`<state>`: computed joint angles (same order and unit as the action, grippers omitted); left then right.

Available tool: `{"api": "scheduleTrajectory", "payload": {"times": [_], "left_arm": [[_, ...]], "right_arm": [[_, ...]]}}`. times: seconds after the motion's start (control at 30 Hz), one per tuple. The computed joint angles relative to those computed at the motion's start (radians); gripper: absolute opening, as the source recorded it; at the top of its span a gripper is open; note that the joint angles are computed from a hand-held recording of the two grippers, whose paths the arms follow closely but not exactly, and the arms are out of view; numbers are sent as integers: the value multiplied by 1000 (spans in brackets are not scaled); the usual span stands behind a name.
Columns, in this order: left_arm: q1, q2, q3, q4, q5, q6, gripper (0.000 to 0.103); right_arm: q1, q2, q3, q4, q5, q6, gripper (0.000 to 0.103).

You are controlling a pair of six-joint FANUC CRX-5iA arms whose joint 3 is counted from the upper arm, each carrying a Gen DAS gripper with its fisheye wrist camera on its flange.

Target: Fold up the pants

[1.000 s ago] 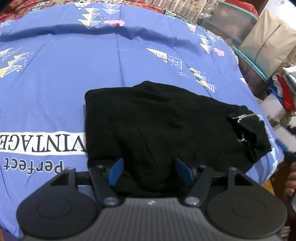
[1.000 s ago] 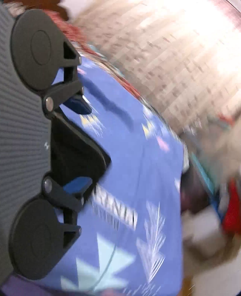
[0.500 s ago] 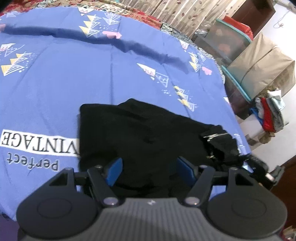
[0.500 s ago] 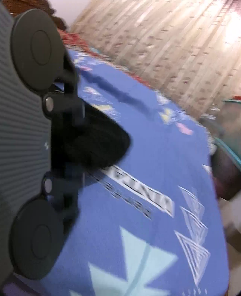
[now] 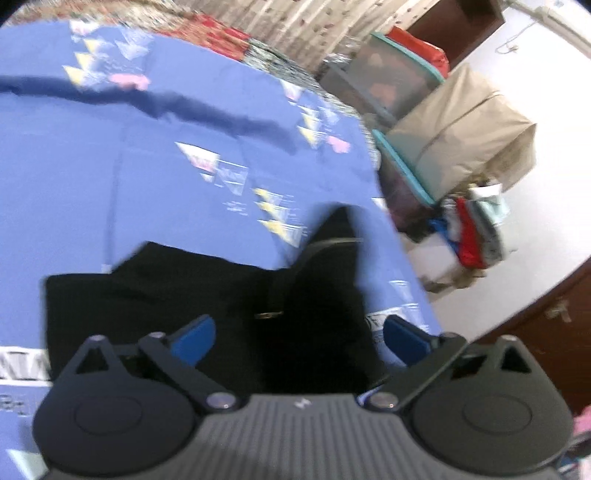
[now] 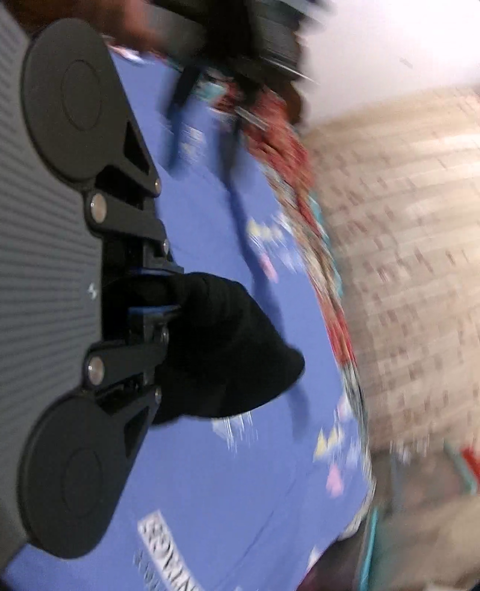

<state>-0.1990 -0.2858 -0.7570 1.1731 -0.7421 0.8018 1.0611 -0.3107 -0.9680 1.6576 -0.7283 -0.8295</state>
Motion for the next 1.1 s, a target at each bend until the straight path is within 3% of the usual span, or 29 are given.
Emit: {"api": "scheduleTrajectory", "payload": {"times": [0.1, 0.17, 0.2, 0.23, 0.27, 0.37, 0.4, 0.47, 0.5, 0.53, 0.57, 0.6, 0.63, 0.7, 0.87, 0.97, 1.0, 1.03, 1.07, 1.1], "left_arm": [[2, 43, 5, 10, -34, 13, 101], [14, 77, 2, -11, -49, 50, 73], [30, 104, 1, -9, -86, 65, 39], [46, 129, -11, 16, -124, 67, 18], [56, 140, -34, 57, -141, 60, 12], [80, 119, -90, 105, -119, 64, 11], [94, 110, -97, 99, -115, 75, 17], [117, 91, -106, 94, -105, 74, 37], [127, 71, -106, 66, -83, 88, 58], [130, 52, -104, 35, -52, 104, 71], [132, 40, -103, 18, -33, 107, 76], [132, 39, -101, 22, -25, 100, 80], [134, 45, -96, 30, -28, 94, 83], [125, 71, -74, 28, -32, 100, 85], [75, 148, 11, -64, -18, 126, 84], [36, 201, 67, -119, -17, 161, 76], [30, 210, 76, -132, -18, 166, 64], [22, 222, 88, -140, -19, 169, 45], [14, 231, 100, -158, -16, 181, 35], [10, 232, 110, -182, -7, 194, 17]], "right_arm": [[-48, 40, 20, 89, 106, 8, 15], [-87, 51, 27, 193, 191, -37, 2], [-108, 50, 29, 254, 228, -58, 2], [-111, 54, 38, 276, 242, -48, 2], [-114, 57, 44, 299, 254, -33, 2], [-93, 65, 58, 270, 269, 62, 3], [-95, 64, 58, 262, 275, 73, 3], [-100, 53, 49, 230, 283, 91, 7], [-74, 49, 40, 177, 246, 121, 8], [-52, 54, 38, 136, 213, 146, 19], [-13, 55, 31, 81, 163, 175, 29], [26, 58, 25, 31, 106, 203, 50], [75, 75, 24, -5, 40, 216, 66], [140, 102, 27, -68, -56, 279, 74], [135, 140, 40, -92, -54, 372, 75], [154, 192, 74, -192, -96, 464, 72], [158, 201, 81, -227, -104, 485, 56], [160, 196, 80, -259, -104, 489, 34], [162, 182, 72, -275, -107, 471, 25], [156, 159, 57, -267, -104, 437, 14]]}}
